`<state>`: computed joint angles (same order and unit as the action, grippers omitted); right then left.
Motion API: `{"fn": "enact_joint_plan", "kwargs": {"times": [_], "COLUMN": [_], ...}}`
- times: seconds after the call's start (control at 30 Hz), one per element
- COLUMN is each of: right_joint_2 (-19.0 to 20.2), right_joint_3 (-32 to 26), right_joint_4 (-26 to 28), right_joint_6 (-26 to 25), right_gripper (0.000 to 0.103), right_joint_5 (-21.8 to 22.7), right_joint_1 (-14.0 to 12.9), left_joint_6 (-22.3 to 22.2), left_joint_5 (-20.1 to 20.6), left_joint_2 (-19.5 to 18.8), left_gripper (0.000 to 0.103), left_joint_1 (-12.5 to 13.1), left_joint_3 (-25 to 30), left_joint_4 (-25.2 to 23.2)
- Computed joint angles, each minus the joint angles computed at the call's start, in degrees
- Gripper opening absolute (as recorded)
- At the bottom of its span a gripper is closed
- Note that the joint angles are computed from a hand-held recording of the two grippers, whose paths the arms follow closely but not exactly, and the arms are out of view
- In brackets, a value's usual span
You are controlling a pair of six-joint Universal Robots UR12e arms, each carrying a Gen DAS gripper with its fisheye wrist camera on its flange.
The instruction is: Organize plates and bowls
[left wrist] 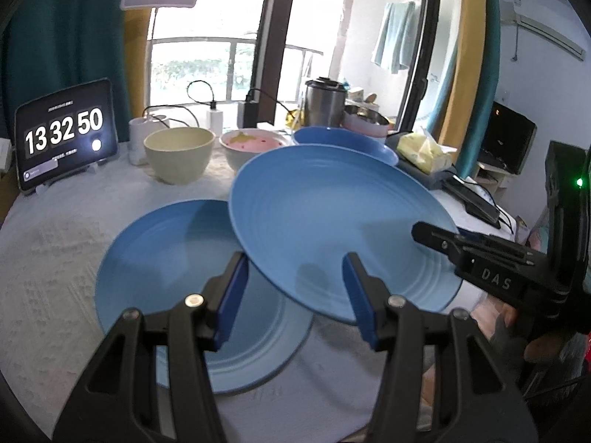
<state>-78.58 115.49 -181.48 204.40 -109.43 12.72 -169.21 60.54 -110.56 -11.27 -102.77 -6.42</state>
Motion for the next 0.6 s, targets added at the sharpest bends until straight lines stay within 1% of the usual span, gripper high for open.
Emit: {"fn": "enact_joint_plan", "kwargs": {"times": [0.6], "right_joint_2": [2.5], "right_joint_3": [-3.7], "right_joint_4": [2.4], "right_joint_6": [-1.6], "right_gripper": [0.035], "right_joint_5": [2.2], "right_joint_1": [1.0], "left_joint_6": [-2.5], "left_joint_5": [1.3], "left_joint_2": [-0.1], "left_gripper": [0.054], "left_joint_1": [1.9], "left_joint_3": [-0.7], "left_joint_4": [1.2]}}
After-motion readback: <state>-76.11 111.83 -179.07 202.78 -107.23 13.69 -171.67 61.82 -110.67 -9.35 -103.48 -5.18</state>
